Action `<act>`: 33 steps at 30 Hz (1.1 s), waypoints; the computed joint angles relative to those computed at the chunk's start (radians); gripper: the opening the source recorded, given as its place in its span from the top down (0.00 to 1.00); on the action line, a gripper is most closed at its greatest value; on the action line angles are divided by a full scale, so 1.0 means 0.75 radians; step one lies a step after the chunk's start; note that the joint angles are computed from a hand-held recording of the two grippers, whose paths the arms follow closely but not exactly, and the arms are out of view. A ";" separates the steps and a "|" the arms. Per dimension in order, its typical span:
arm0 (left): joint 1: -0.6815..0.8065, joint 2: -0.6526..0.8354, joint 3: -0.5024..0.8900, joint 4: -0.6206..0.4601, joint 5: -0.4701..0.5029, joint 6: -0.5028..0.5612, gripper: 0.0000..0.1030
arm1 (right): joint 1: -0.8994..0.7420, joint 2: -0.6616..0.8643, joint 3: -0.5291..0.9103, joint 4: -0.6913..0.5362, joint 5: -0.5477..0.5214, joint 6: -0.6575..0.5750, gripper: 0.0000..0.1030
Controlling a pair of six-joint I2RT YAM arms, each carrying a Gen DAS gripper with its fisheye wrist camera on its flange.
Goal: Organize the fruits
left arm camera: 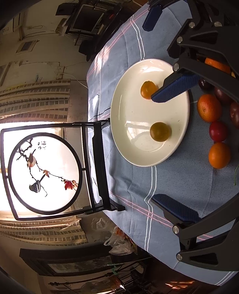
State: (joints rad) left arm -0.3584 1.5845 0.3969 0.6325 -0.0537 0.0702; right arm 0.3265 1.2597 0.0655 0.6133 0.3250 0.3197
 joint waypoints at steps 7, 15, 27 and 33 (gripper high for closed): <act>0.003 0.011 -0.002 0.016 0.001 -0.009 0.05 | 0.013 0.006 -0.006 0.018 0.030 -0.002 0.06; 0.006 0.015 0.003 0.013 -0.026 -0.031 0.05 | 0.021 0.055 0.015 0.003 0.051 0.003 0.05; -0.025 -0.025 -0.026 0.004 -0.057 -0.018 0.05 | 0.072 0.014 0.043 -0.118 0.093 0.025 0.05; -0.027 -0.218 -0.134 -0.072 -0.061 -0.028 0.05 | 0.217 -0.372 -0.001 -0.472 0.208 0.123 0.05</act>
